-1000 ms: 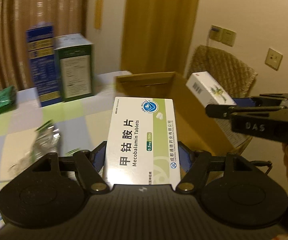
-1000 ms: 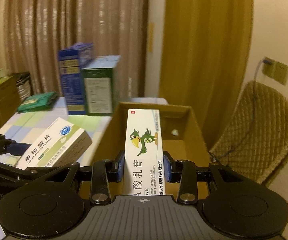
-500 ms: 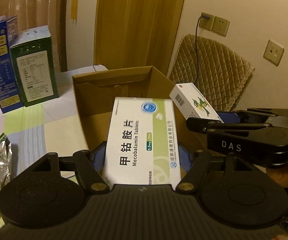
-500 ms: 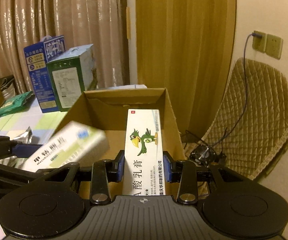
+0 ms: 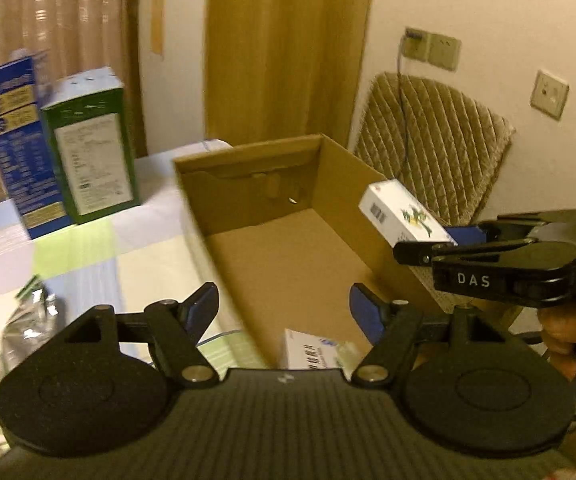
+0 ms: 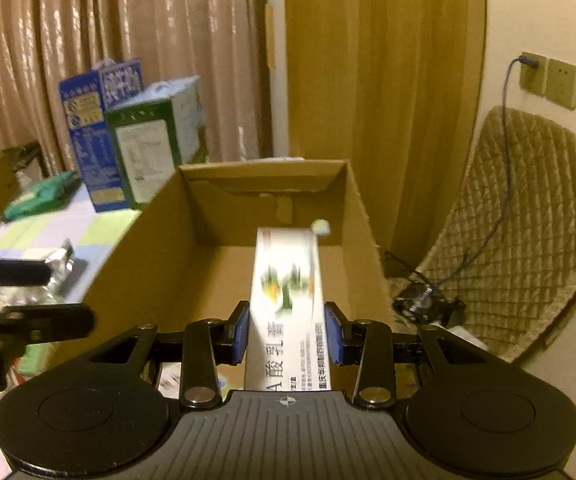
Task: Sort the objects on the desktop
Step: 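Move both tools back over the table objects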
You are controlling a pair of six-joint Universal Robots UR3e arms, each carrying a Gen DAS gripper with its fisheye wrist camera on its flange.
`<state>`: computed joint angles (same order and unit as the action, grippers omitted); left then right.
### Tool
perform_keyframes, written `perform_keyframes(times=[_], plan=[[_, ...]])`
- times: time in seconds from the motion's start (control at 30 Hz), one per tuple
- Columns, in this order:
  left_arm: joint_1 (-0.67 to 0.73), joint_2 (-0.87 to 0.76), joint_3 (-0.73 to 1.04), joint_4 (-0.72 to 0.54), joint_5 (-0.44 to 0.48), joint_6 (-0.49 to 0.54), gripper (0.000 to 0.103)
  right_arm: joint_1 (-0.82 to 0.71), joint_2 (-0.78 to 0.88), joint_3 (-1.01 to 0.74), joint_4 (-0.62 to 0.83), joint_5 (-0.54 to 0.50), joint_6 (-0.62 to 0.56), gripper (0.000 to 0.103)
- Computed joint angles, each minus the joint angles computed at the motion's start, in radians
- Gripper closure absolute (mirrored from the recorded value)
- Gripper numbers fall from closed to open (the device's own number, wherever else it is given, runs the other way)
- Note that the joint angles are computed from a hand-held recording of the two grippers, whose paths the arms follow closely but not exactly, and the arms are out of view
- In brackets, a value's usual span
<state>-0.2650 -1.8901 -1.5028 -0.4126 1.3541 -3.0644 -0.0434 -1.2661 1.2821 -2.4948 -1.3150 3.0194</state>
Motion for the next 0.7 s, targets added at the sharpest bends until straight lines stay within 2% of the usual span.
perform_keyframes(times=[0.13,0.37,0.57,0.7], plan=[[0.066,0.129,-0.159,0.050,-0.024,-0.008,0.034,0.016,-0.013,-0.020,0.003,-0.004,0.030,0.056],[0.232,0.355,-0.408,0.073,-0.093,-0.006,0.033,0.085,-0.085,-0.050,0.009,-0.009,0.070,0.051],[0.458,0.594,-0.590,0.017,-0.172,0.069,0.028,0.215,-0.129,-0.043,-0.045,0.006,0.129,0.043],[0.675,0.796,-0.704,-0.111,-0.257,0.178,0.028,0.334,-0.097,-0.057,-0.053,-0.018,0.121,0.043]])
